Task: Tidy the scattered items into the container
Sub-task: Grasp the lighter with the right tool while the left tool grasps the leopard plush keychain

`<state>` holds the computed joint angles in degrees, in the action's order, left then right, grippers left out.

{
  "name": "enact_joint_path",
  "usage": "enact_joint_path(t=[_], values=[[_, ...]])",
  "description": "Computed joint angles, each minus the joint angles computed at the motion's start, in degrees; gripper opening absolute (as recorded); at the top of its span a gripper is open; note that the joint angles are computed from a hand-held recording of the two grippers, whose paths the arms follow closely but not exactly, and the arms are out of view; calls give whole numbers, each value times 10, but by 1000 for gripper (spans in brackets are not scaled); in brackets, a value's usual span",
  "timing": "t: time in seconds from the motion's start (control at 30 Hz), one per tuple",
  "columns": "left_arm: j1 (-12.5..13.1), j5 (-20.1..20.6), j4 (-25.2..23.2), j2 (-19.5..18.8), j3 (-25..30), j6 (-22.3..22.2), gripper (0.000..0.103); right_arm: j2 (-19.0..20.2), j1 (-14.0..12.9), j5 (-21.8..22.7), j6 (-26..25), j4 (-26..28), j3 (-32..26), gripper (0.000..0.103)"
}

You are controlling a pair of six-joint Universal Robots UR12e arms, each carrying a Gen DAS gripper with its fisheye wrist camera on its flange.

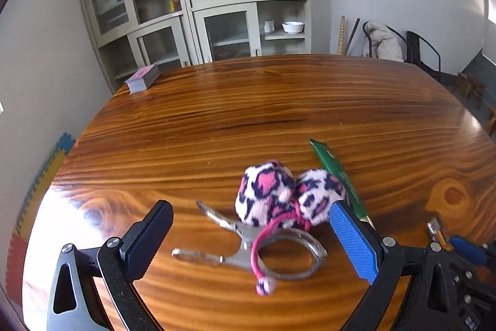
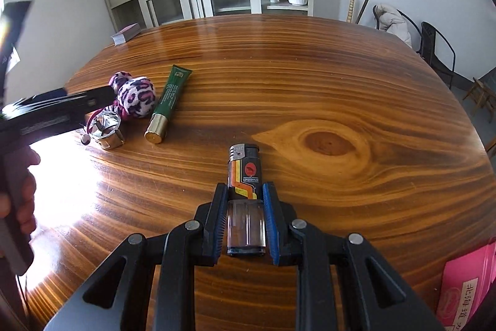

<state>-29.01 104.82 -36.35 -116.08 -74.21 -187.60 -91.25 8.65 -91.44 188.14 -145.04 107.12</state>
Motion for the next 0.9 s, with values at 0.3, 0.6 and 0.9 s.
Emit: enact_joint_path(t=[0.3,0.6,0.9], values=[[25,-116,-47,-25,38,-22,102,3,3,-6,1,-3,-2,25],[23,-139,-47,-20,27,-15,66,4,4,-4,12,-9,0,25],[29,-167,-1,8,1,-51,50,-6,-11,49,28,-21,10,25]])
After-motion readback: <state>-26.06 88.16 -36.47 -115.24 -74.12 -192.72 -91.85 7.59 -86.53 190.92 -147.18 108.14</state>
